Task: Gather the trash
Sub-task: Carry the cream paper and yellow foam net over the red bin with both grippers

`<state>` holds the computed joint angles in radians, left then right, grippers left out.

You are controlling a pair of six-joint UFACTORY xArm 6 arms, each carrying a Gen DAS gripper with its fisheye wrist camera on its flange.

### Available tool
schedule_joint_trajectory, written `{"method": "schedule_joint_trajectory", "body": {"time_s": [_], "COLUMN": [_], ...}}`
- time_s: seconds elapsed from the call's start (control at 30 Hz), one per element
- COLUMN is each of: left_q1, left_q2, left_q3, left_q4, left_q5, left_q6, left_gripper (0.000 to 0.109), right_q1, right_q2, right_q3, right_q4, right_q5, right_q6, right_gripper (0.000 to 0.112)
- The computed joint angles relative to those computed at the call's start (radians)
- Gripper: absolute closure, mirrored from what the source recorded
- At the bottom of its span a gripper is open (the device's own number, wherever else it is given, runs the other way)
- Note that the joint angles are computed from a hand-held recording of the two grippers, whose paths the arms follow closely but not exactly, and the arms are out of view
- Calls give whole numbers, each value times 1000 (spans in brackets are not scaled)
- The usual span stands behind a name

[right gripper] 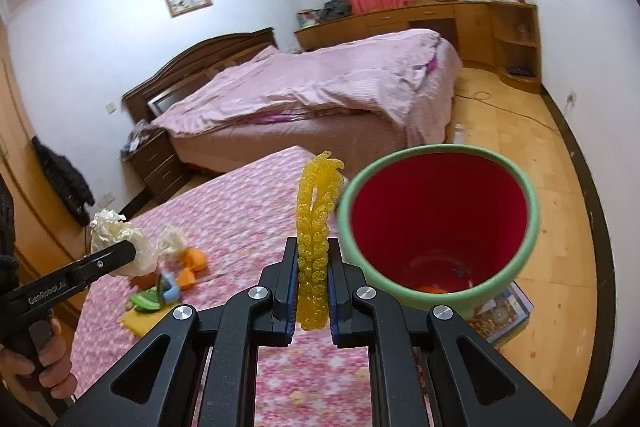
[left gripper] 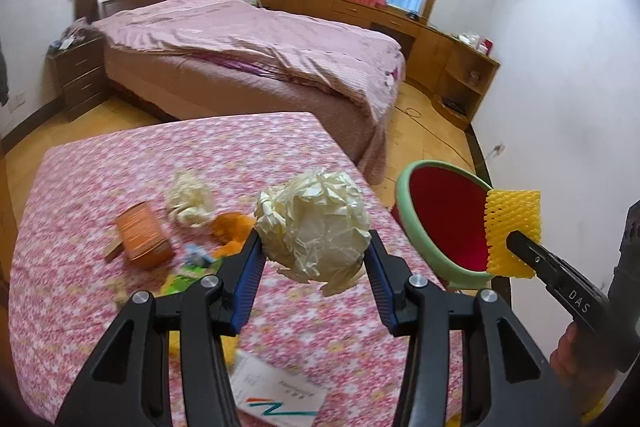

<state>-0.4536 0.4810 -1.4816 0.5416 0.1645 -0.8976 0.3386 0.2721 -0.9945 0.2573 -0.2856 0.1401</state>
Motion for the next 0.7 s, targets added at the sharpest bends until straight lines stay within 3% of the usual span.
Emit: {"method": "schedule_joint_trajectory", "body": {"time_s": [0.4, 0.7], "left_q1": [-88, -149], "left_q2": [200, 460], "left_q3": [-291, -696], "left_q4": [-251, -402], "left_q5": [106, 267], "left_q6": [280, 452], "left_gripper": [59, 58], "right_q1": [-82, -180], "right_q2": [-21, -24], "right_q3": [62, 86], "right_q4": [-29, -229], "right_q5": [-22, -32], "right_q6": [97, 297], "right_gripper": [100, 100]}}
